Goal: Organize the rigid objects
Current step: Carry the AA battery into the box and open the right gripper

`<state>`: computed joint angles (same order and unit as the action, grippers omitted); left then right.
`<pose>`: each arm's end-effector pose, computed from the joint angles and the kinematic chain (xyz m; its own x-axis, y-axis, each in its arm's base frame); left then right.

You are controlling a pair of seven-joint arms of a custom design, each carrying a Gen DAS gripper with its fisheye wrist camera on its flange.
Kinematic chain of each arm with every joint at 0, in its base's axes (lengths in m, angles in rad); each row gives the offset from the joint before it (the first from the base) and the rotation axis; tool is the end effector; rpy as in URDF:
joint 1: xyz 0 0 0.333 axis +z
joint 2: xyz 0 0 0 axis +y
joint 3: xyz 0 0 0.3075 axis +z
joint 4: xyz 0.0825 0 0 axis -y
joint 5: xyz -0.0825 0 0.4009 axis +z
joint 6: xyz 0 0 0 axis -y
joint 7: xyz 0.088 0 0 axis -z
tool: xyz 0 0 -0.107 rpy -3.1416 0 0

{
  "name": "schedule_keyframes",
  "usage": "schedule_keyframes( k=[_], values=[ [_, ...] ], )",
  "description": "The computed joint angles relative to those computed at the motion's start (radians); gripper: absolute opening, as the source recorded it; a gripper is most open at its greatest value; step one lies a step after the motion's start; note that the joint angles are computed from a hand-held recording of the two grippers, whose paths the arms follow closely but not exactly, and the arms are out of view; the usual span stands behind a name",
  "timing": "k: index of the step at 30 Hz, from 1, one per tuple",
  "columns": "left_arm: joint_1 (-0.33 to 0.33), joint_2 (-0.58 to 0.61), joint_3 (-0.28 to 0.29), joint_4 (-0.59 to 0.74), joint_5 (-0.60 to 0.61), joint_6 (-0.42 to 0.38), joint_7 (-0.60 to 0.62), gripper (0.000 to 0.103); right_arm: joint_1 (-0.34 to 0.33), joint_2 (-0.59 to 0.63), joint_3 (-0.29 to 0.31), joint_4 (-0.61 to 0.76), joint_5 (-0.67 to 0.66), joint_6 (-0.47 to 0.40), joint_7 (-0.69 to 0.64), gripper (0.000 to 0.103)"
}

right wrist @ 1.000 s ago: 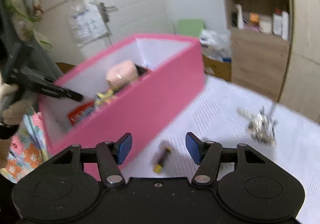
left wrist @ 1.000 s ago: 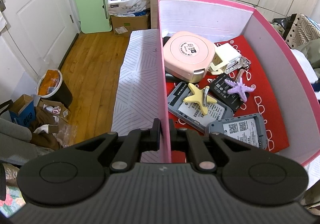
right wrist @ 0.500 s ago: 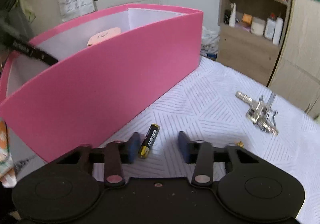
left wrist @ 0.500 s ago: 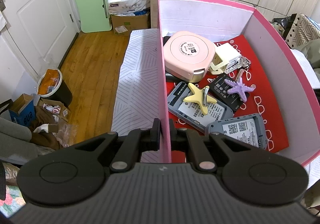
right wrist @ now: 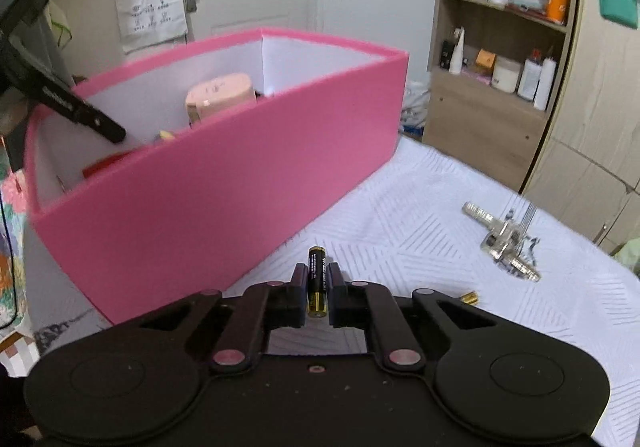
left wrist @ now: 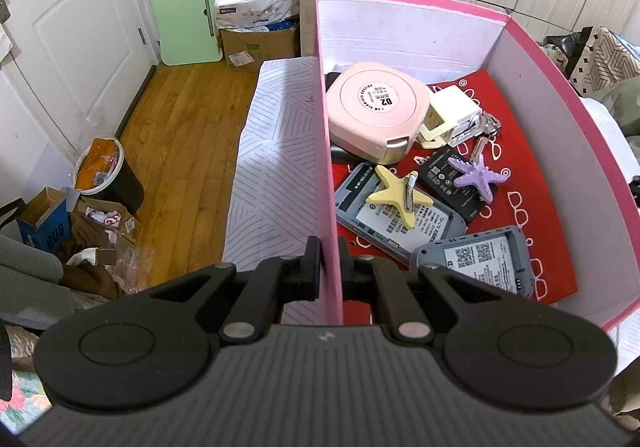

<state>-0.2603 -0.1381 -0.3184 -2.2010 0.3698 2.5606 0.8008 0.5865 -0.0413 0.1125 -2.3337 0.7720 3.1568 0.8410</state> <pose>0.4639 -0.3149 0.4751 -0.0851 -0.9960 0.0278 -0.8386 0.0566 -0.5418 0.4587 0.3044 0.4193 0.6156 -0.7878 -0.0204 -0.5237 -0.3897 -0.7575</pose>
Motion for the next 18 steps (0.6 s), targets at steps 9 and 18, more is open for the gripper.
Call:
schedule_keyframes(
  k=[9,18],
  values=[
    [0.001,-0.006,0.001,-0.005,-0.005,0.002,0.007,0.006,0.177,-0.075,-0.127,0.065,0.447,0.027,-0.350,0.011],
    [0.005,-0.014,0.003,-0.021,-0.025,0.032,0.009,0.006,0.066,-0.026,-0.080,0.244,0.412,-0.406,-0.280,0.011]
  ],
)
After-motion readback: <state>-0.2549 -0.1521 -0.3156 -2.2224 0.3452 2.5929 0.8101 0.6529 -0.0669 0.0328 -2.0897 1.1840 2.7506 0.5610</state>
